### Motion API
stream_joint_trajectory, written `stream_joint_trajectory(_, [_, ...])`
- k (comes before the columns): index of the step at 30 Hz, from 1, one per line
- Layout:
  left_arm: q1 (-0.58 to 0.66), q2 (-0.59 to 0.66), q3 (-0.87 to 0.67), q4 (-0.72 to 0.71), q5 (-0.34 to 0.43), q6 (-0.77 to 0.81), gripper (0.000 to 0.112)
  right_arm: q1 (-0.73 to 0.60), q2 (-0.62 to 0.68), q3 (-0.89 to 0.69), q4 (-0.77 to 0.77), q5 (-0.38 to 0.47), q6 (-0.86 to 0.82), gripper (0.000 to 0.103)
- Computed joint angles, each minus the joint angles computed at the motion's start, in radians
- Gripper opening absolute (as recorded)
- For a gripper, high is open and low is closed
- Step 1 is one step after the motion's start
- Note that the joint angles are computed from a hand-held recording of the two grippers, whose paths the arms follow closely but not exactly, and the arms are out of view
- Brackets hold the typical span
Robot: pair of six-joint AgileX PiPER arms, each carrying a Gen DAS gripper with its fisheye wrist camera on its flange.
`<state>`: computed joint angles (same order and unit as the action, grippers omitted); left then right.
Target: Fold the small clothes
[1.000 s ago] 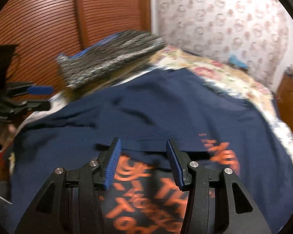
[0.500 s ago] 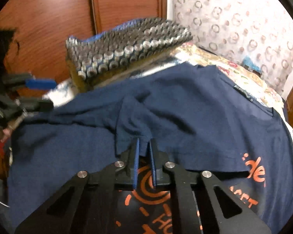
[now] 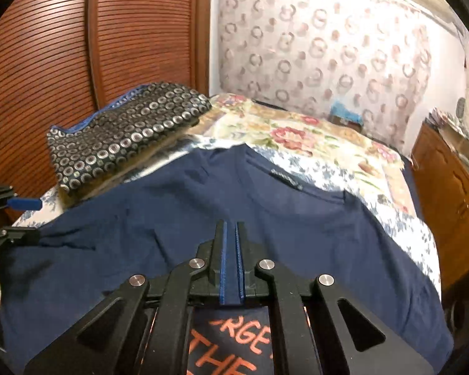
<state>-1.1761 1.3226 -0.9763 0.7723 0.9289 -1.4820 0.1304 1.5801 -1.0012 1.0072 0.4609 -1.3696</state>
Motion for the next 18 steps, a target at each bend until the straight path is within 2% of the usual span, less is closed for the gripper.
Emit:
stream_joint_trajectory(2, [0.004,0.007,-0.002,-0.002,-0.005,0.002,0.059,-0.023,-0.006,0.023,0.036,0.032,-0.044,0.005])
stream_joint_trajectory(4, [0.009,0.015,-0.003,-0.006,-0.016,0.005,0.059,-0.032,-0.016,0.049,0.047,0.029,-0.064,0.017])
stream_joint_trajectory(6, [0.015,0.032,-0.014,-0.014,-0.025,0.02,0.059,-0.045,-0.024,0.07,0.057,0.02,-0.08,0.021])
stream_joint_trajectory(9, [0.03,0.059,-0.036,-0.03,-0.046,0.054,0.059,-0.087,-0.031,0.088,0.048,0.023,-0.069,0.037])
stream_joint_trajectory(10, [0.038,0.072,-0.046,-0.035,-0.056,0.067,0.059,-0.11,-0.037,0.097,0.051,0.026,-0.079,0.039])
stream_joint_trajectory(18, [0.114,0.166,-0.131,-0.099,-0.124,0.203,0.059,-0.402,-0.057,0.107,0.039,0.129,-0.167,0.04])
